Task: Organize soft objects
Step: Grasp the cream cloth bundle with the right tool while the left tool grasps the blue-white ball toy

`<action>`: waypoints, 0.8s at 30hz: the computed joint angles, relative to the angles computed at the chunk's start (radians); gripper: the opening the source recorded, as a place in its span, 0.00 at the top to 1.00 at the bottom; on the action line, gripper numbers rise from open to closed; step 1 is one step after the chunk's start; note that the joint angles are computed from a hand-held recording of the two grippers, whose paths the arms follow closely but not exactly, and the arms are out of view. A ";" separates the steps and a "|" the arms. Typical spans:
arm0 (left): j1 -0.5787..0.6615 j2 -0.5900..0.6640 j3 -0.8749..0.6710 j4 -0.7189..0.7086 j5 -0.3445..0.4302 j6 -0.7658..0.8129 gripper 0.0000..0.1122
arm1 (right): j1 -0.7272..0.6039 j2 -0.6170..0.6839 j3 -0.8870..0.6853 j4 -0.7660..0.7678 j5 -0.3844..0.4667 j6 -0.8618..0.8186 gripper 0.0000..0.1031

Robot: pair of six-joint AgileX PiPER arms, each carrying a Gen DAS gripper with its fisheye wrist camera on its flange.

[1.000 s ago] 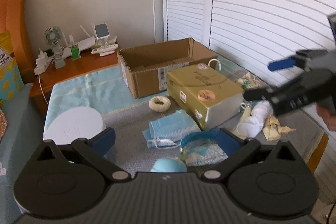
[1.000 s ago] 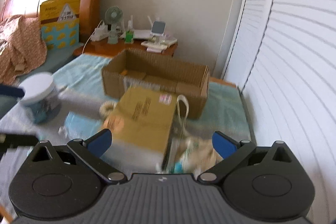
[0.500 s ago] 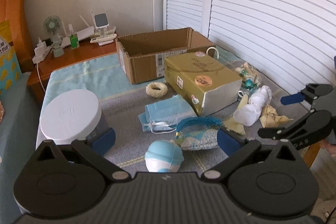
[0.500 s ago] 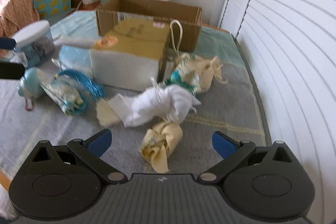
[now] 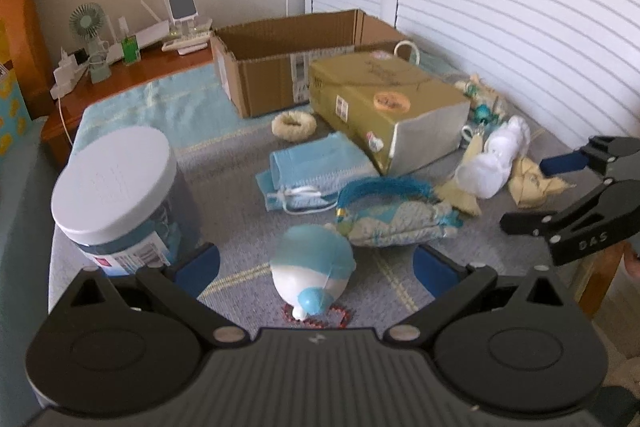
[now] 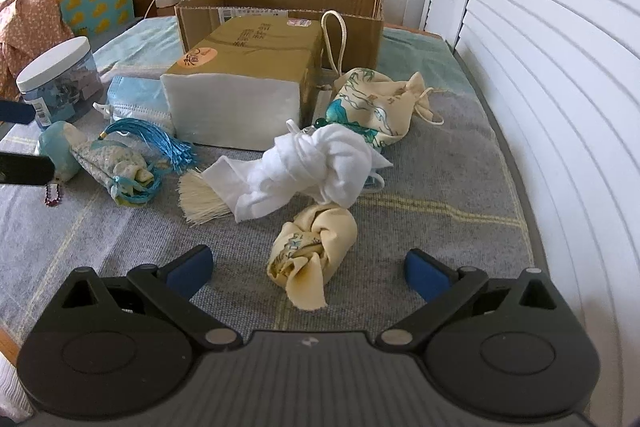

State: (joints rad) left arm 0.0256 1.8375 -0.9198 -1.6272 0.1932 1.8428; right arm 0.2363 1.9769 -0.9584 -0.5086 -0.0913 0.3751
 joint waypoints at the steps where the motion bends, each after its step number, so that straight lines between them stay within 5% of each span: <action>1: 0.002 0.008 -0.002 -0.021 0.003 0.021 0.09 | 0.000 -0.001 0.010 0.068 -0.015 -0.069 0.00; 7: 0.009 0.041 -0.022 -0.029 0.007 0.019 0.18 | -0.005 -0.003 0.033 0.158 -0.056 -0.161 0.00; 19: 0.009 0.059 -0.035 0.038 0.005 -0.056 0.19 | 0.017 0.006 0.036 0.312 -0.098 -0.344 0.01; 24: 0.009 0.061 -0.040 0.058 0.004 -0.074 0.19 | 0.023 0.004 0.027 0.165 -0.097 -0.220 0.17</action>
State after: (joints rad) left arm 0.0345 1.8990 -0.9599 -1.5690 0.1975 1.7687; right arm 0.2595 1.9814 -0.9309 -0.3434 -0.1886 0.1553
